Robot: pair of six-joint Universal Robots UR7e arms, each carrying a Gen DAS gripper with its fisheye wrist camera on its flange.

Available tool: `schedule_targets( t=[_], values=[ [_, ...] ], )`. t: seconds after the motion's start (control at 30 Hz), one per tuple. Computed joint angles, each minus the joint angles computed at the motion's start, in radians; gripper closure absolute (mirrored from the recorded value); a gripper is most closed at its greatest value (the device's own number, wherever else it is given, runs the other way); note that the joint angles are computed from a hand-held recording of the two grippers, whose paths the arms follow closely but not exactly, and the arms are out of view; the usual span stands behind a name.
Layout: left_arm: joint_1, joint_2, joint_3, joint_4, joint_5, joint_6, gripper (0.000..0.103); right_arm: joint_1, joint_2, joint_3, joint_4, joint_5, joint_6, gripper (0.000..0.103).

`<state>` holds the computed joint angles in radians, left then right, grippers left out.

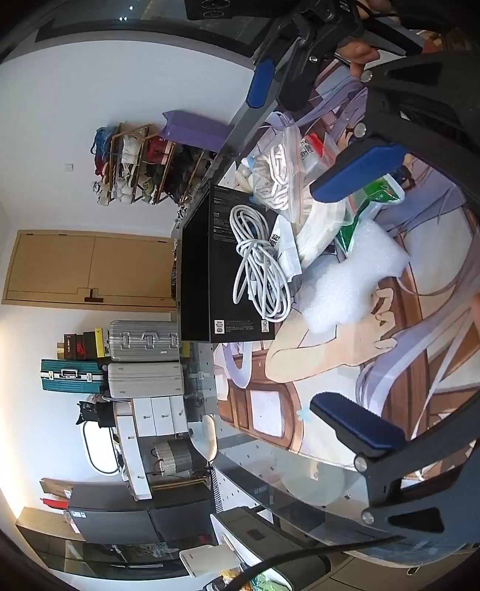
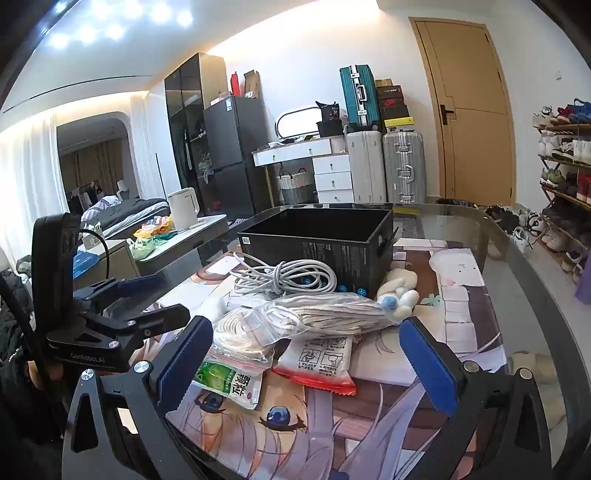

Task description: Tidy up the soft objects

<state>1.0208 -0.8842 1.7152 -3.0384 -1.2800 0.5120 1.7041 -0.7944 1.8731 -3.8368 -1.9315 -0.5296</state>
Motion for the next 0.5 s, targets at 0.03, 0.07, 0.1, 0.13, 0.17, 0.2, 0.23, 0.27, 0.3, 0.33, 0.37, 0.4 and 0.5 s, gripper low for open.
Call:
schedule_targets(
  t=[0.03,0.07,0.1,0.13,0.17,0.2,0.23,0.27,0.3,0.33,0.37,0.4,0.5],
  values=[
    [0.000,0.001,0.001,-0.004,0.002,0.005,0.000,0.000,0.000,0.000,0.001,0.000,-0.001,0.000],
    [-0.001,0.001,0.001,-0.005,0.004,0.006,0.000,-0.001,0.002,0.000,-0.009,0.006,-0.009,0.000],
    [-0.001,0.001,0.001,-0.009,0.003,0.007,0.000,-0.001,0.002,0.000,-0.011,0.003,-0.010,0.000],
    [0.000,0.001,0.002,-0.008,0.002,0.007,0.000,0.000,0.003,-0.001,-0.013,-0.001,-0.013,0.000],
    [-0.001,0.001,0.002,-0.007,0.001,0.006,0.000,0.000,0.002,0.000,-0.012,0.000,-0.012,0.000],
    [-0.001,0.001,0.003,-0.007,0.002,0.003,0.000,0.000,0.003,-0.001,-0.013,-0.003,-0.015,0.000],
    [-0.002,0.000,0.004,-0.007,0.001,0.002,0.000,0.001,0.003,-0.001,-0.014,-0.004,-0.016,0.000],
    [-0.002,-0.001,0.005,-0.006,0.001,0.001,0.000,0.001,0.002,-0.001,-0.014,-0.004,-0.017,0.000],
    [-0.001,-0.002,0.002,-0.001,0.001,0.003,0.000,0.002,0.002,-0.001,-0.017,-0.005,-0.018,0.000],
    [0.001,0.001,-0.002,-0.001,0.001,0.006,0.000,0.001,0.003,-0.001,-0.021,-0.004,-0.020,0.000],
    [0.001,0.001,-0.001,-0.001,0.001,0.005,0.000,0.004,0.003,0.002,-0.024,-0.006,-0.019,0.000],
    [0.002,0.000,-0.003,0.003,-0.003,0.002,0.000,0.004,0.002,0.003,-0.022,-0.007,-0.018,0.000],
    [0.001,0.002,-0.002,-0.001,0.000,0.001,0.000,0.003,0.000,0.003,-0.022,-0.004,-0.017,0.000]
  ],
)
